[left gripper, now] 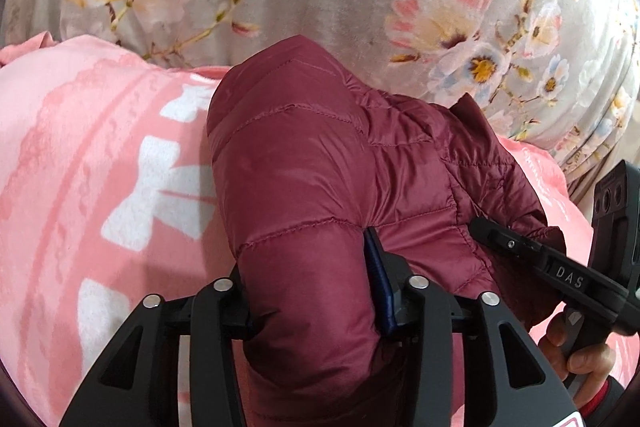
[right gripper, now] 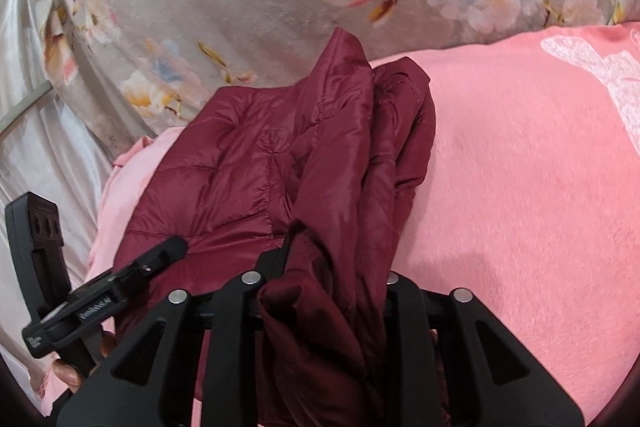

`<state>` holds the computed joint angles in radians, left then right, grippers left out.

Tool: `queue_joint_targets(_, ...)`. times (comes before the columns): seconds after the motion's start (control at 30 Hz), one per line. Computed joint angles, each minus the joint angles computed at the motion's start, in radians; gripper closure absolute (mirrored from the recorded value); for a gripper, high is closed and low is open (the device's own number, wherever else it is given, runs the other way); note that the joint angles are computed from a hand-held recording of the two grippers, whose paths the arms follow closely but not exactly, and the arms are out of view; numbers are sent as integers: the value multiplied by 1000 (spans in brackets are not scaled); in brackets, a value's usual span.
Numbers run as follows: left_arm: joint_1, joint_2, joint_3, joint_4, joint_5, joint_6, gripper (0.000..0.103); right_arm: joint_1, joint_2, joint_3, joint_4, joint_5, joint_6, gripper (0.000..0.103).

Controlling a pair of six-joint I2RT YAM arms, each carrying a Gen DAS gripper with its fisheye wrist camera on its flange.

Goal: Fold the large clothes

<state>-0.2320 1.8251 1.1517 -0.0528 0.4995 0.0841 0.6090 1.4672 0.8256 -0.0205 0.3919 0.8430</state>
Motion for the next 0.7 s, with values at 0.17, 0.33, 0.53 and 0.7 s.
queue_joint_targets(0.17,-9,24,28,-32,-49,-5,48,-23,41,32,-49,-28,23,63)
queue_joint_targets(0.33,17,54,82,-102,-48,-49,35,-48,-2,5,-82,-67,69,49)
queue_joint_targets(0.53,36,-252,-116,-77,-193,-11,37,172,-273,24,-387,301,115,52)
queue_joint_targets(0.7,-77,-367,-140,-164,-378,-39,37,246,-164,169,-530,335,119,90)
